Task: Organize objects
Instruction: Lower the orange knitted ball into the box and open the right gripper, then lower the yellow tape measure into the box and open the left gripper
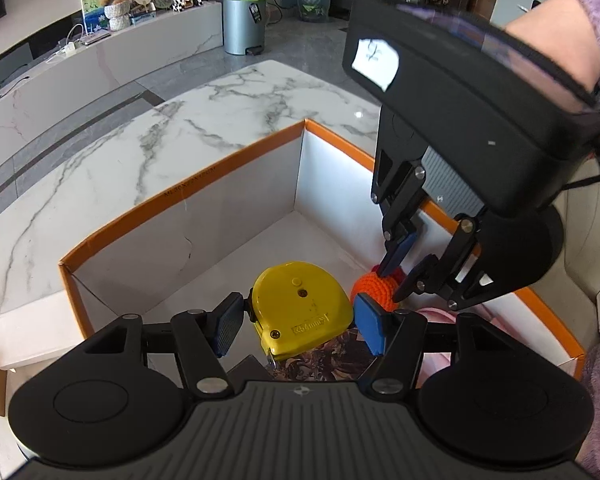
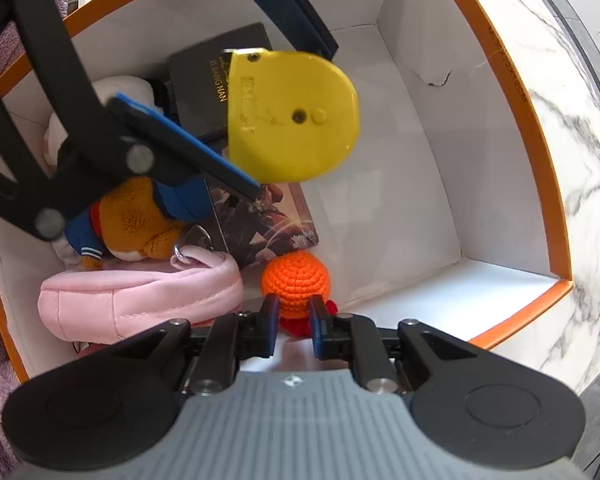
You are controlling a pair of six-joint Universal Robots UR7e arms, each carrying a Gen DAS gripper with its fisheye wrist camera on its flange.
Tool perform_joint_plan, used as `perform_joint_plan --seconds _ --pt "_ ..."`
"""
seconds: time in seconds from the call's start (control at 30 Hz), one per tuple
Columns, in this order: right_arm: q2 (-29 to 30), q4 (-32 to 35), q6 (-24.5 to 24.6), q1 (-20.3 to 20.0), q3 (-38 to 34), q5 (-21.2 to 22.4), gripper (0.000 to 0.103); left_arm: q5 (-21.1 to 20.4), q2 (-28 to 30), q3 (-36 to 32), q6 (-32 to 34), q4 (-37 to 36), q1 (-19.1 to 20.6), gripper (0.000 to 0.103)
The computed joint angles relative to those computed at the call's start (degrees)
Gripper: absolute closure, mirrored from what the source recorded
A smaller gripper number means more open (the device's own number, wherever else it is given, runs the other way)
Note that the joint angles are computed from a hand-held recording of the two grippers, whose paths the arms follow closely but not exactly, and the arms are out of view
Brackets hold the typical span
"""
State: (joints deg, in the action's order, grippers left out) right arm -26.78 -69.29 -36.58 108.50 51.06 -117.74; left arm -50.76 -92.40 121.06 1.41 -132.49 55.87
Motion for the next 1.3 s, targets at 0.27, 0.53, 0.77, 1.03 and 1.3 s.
perform_joint_plan --seconds 0.27,0.53,0.77,1.03,1.3 --pt "-4.52 -11.01 1.87 0.29 6.78 1.34 0.082 -1.15 4.18 -3.85 -2.2 3.16 2.58 0.032" --pt "-9.8 -27.49 2.63 0.57 16.48 -0.73 0.07 2.38 9.0 -7.74 -21.29 11.15 4.74 0.032" --pt "-11.46 -30.65 1.15 0.99 20.51 -1.03 0.071 3.74 9.67 -6.02 -25.73 8.09 4.93 0.032" --pt "-12.19 -30.77 1.25 1.49 22.13 -1.21 0.067 4.49 10.37 -5.63 -25.31 7.66 4.88 0.031" --pt "-12.99 -31.14 2.42 2.72 22.82 -1.81 0.062 5.01 8.28 -4.72 -24.26 6.96 3.7 0.024"
